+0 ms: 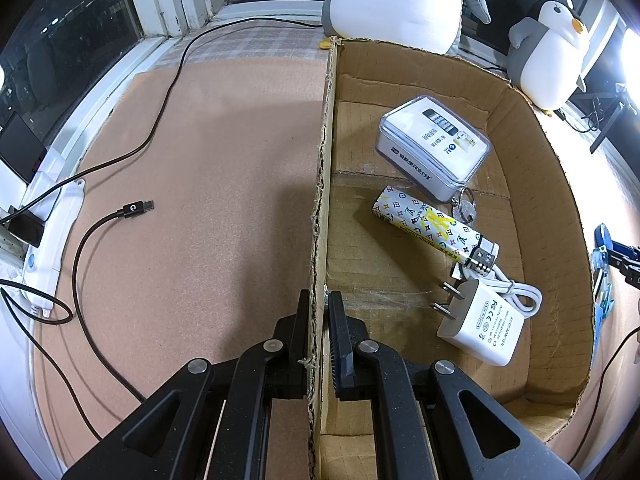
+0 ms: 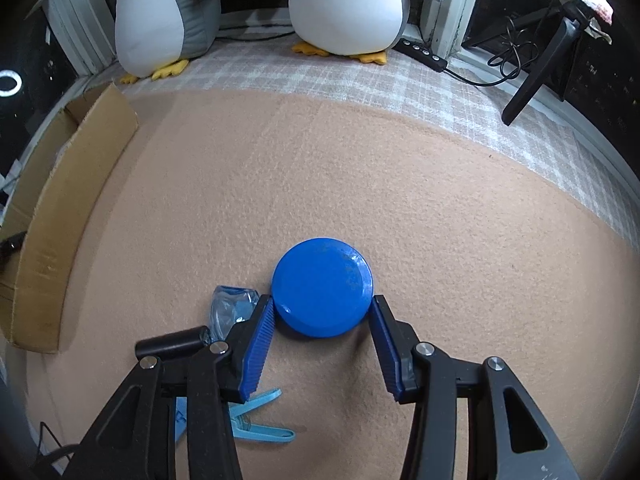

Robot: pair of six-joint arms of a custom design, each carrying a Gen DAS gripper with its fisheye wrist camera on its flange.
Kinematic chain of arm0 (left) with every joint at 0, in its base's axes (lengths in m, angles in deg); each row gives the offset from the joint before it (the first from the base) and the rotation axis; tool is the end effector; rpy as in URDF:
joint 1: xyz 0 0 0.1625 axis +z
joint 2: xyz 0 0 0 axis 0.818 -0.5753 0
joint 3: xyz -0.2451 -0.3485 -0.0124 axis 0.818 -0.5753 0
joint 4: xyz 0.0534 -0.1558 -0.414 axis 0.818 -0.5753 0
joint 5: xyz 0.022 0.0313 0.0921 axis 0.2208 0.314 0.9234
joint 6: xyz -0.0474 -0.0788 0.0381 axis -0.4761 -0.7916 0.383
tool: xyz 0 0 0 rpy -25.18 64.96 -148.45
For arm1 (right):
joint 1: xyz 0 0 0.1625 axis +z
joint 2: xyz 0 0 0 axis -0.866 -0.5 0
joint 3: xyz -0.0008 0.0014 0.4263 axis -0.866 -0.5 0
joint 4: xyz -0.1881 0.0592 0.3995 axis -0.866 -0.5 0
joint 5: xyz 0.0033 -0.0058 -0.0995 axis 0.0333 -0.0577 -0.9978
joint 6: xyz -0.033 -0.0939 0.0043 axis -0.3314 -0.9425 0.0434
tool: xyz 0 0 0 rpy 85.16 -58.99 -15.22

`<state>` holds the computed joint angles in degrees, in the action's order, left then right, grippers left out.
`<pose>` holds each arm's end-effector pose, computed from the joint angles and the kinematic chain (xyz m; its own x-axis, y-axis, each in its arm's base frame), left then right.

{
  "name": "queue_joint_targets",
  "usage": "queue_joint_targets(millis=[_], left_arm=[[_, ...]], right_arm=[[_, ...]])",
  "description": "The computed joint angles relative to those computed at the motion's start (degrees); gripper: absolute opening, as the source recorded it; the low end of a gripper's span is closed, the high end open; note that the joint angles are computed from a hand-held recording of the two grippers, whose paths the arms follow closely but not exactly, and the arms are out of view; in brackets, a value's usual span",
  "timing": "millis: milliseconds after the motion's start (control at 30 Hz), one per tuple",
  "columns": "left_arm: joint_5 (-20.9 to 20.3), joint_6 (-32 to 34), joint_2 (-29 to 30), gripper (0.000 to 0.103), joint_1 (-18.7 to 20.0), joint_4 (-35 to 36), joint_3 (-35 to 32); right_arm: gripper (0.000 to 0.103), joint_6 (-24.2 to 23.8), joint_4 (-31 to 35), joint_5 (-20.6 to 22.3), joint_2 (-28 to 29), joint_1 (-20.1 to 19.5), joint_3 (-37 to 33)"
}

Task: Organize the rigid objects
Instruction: 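Carry the blue lid into the box beside the key and release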

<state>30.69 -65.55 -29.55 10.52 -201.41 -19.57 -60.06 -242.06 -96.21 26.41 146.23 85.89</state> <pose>-0.1843 -0.8582 0.0874 -0.6311 0.5365 -0.5603 0.5964 0.7974 0.0918 0.0193 -0.6289 0.2610 -0.6557 0.4169 0.6295 0.0089 0.8380 -0.5456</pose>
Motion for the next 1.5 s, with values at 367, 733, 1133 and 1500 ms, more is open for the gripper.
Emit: queue_joint_targets(millis=[367,733,1133,1500], left_arm=[[0.02,-0.05,-0.05,0.006,-0.08,-0.02,0.13],[-0.09,0.25,-0.37,0.006,-0.09,-0.83,0.82],[-0.48,0.14,-0.25,0.006,0.04,-0.58,0.35],[-0.58,-0.08,-0.31,0.006,0.02,-0.61,0.45]], right_arm=[[0.044,-6.63,-3.64,-0.19,3.1,6.84,-5.09],[0.044,-11.76,2.96,3.18,13.46,12.89,-17.84],[0.044,-13.33,8.38,3.5,22.21,13.65,-27.4],[0.044,-12.49,12.36,1.65,26.05,12.65,-31.84]])
